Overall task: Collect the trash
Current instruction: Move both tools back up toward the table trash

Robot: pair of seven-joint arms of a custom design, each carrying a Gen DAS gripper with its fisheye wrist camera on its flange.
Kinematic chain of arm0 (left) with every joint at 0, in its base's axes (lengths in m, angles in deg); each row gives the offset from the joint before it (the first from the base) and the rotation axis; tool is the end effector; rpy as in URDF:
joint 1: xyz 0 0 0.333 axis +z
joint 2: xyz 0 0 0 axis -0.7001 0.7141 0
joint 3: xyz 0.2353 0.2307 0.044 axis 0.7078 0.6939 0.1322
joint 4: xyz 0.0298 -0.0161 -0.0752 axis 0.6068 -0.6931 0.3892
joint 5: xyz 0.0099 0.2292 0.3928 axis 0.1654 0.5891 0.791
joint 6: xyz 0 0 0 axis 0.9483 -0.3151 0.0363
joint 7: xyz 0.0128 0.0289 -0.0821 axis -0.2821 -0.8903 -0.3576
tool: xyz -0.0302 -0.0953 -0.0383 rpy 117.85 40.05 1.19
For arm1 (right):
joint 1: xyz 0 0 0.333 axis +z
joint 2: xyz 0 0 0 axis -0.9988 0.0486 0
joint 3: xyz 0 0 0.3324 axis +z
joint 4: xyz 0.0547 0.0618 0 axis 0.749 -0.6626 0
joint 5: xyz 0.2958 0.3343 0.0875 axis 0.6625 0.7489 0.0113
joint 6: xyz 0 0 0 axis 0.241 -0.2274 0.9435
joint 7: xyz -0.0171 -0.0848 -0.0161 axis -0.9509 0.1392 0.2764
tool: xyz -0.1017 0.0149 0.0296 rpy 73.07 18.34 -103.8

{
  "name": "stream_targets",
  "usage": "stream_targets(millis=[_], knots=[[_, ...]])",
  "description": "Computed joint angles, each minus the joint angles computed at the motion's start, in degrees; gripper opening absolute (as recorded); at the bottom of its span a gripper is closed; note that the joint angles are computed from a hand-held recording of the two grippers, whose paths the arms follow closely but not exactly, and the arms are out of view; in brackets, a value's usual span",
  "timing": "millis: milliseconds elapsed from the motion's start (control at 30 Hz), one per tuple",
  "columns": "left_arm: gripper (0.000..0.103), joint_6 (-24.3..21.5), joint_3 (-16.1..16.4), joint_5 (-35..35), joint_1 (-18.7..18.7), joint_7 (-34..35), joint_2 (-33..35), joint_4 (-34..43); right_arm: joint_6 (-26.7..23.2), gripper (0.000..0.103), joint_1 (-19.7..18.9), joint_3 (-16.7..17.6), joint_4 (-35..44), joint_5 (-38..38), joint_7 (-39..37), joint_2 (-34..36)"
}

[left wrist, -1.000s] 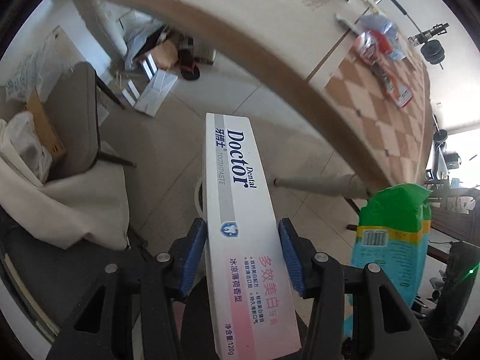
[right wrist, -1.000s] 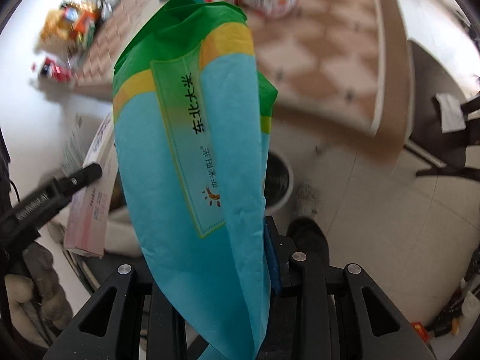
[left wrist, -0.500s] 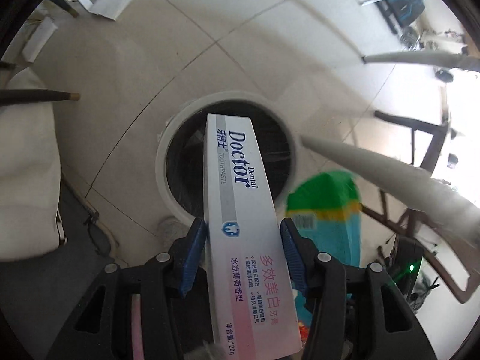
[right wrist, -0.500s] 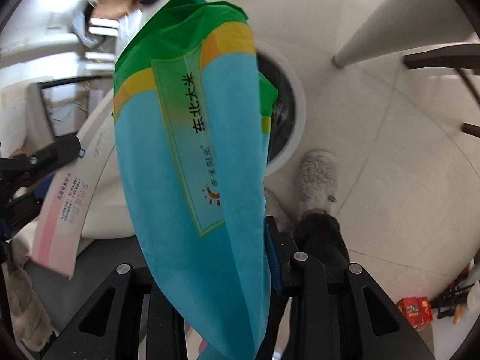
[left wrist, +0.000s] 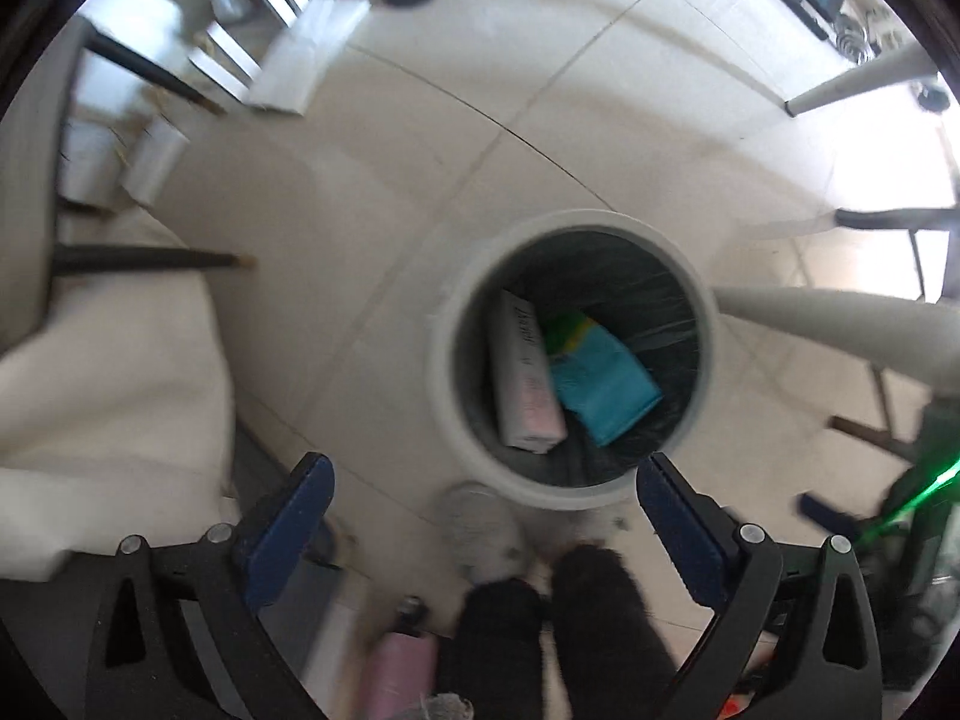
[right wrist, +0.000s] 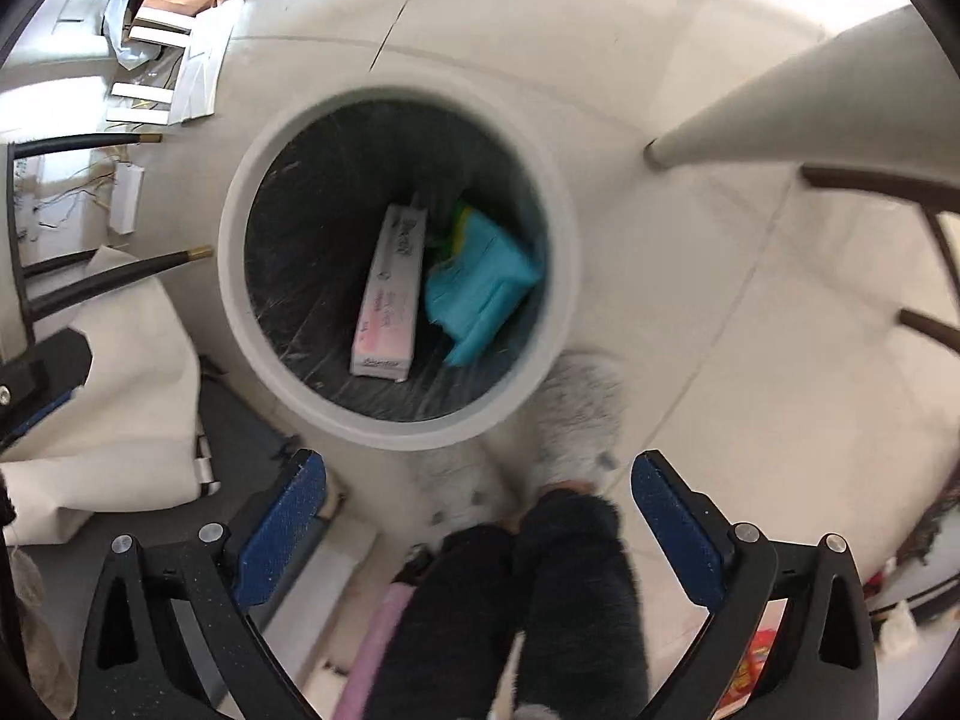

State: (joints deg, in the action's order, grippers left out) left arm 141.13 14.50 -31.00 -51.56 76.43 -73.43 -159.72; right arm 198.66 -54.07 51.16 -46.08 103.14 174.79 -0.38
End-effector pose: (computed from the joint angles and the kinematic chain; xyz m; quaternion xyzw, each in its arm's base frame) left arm 0.6181 -0.1651 0.3959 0.3538 -0.9324 -0.0648 0.0367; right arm 0.3860 0.3947 0.3089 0.2923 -0.9367 -0.1924 0.0109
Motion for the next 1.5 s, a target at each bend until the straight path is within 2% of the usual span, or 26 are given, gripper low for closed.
stream_targets(millis=[100, 300, 500, 667, 867, 1033, 1133, 1267, 1367, 1467, 1500], knots=[[0.103, 2.31, 0.41, 1.18, 0.63, 1.09, -3.36, -2.16, -5.18, 0.103, -0.38, -0.31, 1.37, -6.61, 5.13, -2.40], [0.103, 0.39, 1.03, -0.64, 2.65, 2.90, -7.40, -1.80, -13.49, 0.103, -0.30, -0.40, 4.02, -14.78, 12.34, -7.89], [0.103, -4.40, 0.89, -2.36, 3.47, 4.81, -10.55, 0.83, -21.67, 0.103, -0.03, -0.18, 8.67, -19.41, 17.00, -12.34], [0.103, -8.91, 1.01, -3.77, 3.92, 7.63, -13.46, 3.05, -30.14, 0.103, 0.01, 0.14, 15.67, -22.22, 19.08, -14.00], [0.103, -15.83, 1.67, -5.34, 5.02, 10.66, -15.54, 8.92, -40.34, 0.103, -0.09, 0.93, 25.83, -24.18, 22.01, -15.10], [0.103, -21.80, 2.36, -7.39, 6.09, 11.84, -15.68, 15.45, -48.71, 0.103, -0.05, 2.29, 37.54, -27.22, 24.61, -13.05], [0.103, -25.22, 2.75, -9.87, 6.60, 12.03, -14.80, 20.58, -51.29, 0.103, 0.00, 2.97, 43.68, -29.32, 26.30, -11.64], [0.103, -26.78, 2.55, -13.57, 6.55, 11.00, -12.86, 27.33, -55.22, 0.103, -0.25, 3.23, 51.16, -32.75, 27.59, -10.23], [0.103, -25.21, 1.47, -14.79, 5.54, 8.47, -10.62, 31.89, -59.23, 0.103, -0.95, 2.86, 55.64, -35.72, 27.21, -10.21], [0.103, -23.74, -0.14, -12.87, 3.58, 4.11, -7.86, 36.19, -63.63, 0.103, -2.34, 1.82, 58.35, -37.92, 24.50, -11.13], [0.103, -24.75, -0.71, -12.36, 2.70, 1.78, -5.91, 38.91, -64.52, 0.103, -3.10, 1.11, 58.48, -38.22, 23.13, -11.87]])
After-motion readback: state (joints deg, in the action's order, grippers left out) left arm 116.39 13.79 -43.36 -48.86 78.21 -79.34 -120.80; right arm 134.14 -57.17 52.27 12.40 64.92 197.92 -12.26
